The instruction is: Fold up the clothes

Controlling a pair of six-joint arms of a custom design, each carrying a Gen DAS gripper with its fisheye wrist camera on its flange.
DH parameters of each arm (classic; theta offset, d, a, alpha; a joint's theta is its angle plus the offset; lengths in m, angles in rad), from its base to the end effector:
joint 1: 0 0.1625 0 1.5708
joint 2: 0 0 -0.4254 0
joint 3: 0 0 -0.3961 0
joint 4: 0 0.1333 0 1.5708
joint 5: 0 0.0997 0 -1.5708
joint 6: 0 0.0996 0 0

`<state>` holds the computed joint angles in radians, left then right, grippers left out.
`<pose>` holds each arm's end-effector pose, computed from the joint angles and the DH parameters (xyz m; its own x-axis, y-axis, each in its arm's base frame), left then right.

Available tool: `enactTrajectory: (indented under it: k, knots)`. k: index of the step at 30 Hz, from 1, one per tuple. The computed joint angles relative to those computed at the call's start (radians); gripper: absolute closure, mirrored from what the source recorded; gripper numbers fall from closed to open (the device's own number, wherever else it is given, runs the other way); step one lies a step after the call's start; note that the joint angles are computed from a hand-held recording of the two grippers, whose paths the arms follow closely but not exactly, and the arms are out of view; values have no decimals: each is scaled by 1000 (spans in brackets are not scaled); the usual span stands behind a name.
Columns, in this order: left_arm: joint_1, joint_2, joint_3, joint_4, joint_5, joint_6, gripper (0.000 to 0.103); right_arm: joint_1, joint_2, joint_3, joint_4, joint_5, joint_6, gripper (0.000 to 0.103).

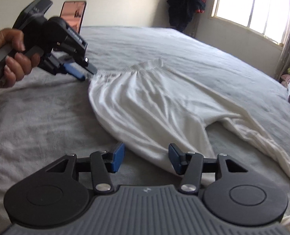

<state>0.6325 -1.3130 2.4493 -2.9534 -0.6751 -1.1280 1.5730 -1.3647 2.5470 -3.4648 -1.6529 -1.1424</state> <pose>-0.1874 -0.3990 0.1785 -0.9309 -0.3503 -0.1041 -0.1374 0.5994 -0.7885 0.1260 -0.3771 0.2023 -0.4125 -0.6675 0.6199 -0.9074 0.3613 -0.2148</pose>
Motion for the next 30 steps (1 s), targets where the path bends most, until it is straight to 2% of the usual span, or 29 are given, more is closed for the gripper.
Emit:
enactTrajectory:
  k: [2, 3, 4, 5, 7, 9, 16, 24, 28, 30]
  knots:
    - [2, 11, 8, -40, 4, 10, 83, -11, -6, 2, 19, 18, 14, 76]
    - [1, 15, 10, -51, 7, 10, 86, -7, -7, 2, 21, 15, 24, 95]
    - [3, 14, 12, -48, 12, 9, 93, 1, -2, 4, 10, 2, 30, 102]
    - [0, 11, 9, -21, 25, -3, 98, 11, 4, 6, -4, -14, 31, 102]
    - [-12, 8, 2, 29, 50, -15, 98, 34, 8, 14, -22, -45, 28, 102]
    - [-31, -3, -7, 100, 77, -31, 98, 50, -12, 22, 9, -59, 29, 102]
    - [-65, -89, -9, 300, 104, -99, 98, 79, -102, 43, 156, -29, 52, 102]
    - [-123, -234, 32, 539, 129, -171, 99, 111, -113, 38, 249, -22, 108, 102]
    - [-101, -233, 23, 566, 79, -136, 98, 117, -101, 43, 249, -51, 112, 101]
    - [-91, -215, 21, 558, 79, -110, 98, 113, -92, 43, 245, -59, 106, 101]
